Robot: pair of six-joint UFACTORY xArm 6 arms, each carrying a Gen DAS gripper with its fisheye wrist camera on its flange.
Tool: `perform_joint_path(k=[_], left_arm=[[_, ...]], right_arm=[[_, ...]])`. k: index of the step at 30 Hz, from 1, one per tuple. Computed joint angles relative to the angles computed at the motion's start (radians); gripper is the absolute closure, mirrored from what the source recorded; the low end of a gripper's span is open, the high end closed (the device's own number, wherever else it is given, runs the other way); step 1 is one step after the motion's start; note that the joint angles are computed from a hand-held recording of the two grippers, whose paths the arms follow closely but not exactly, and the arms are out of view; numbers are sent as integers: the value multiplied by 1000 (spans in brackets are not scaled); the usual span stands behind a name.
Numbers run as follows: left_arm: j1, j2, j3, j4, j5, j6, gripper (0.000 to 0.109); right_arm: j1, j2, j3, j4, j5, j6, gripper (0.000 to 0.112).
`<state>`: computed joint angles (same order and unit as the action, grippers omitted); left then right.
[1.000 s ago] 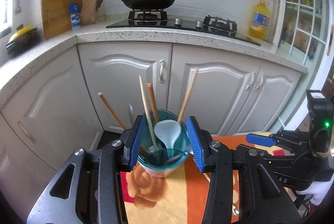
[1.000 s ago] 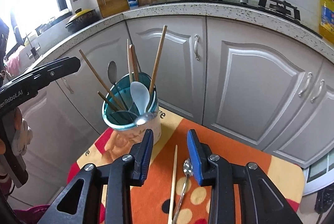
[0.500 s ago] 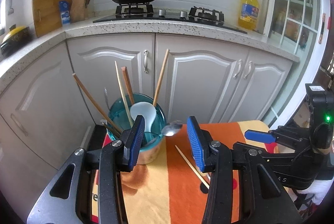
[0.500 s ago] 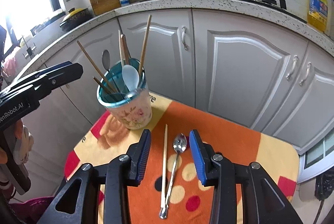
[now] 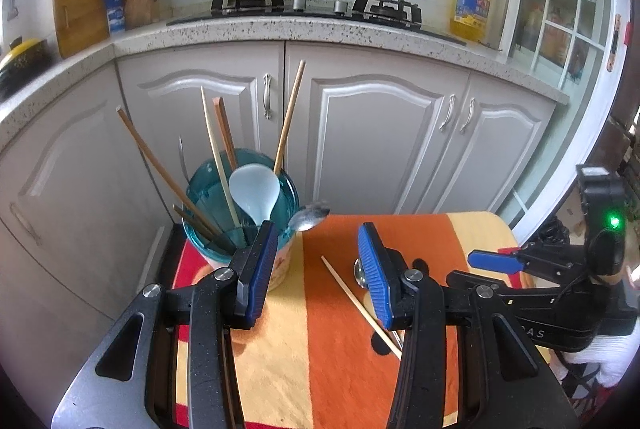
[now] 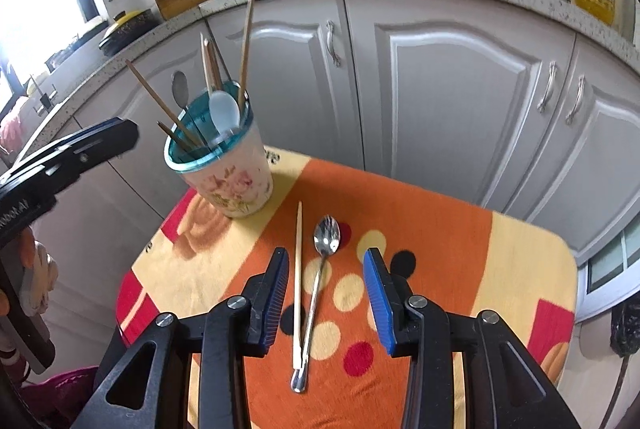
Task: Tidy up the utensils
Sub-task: 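Move both open tools down toward the wooden chopstick and steel spoon on the cloth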
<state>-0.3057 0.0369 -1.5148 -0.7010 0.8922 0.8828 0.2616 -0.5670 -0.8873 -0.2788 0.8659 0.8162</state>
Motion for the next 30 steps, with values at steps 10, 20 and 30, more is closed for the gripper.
perform_joint_path(k=[10, 20, 30], left_arm=[[19, 22, 33, 42, 81, -30, 67], [29, 102, 0, 80, 184, -106, 67], [-22, 192, -58, 144, 188, -217, 67]], right_arm=[[-81, 43, 108, 211, -140, -146, 76], [-177, 264, 49, 543, -290, -556, 76], [-224, 369, -11, 758, -258, -793, 107]])
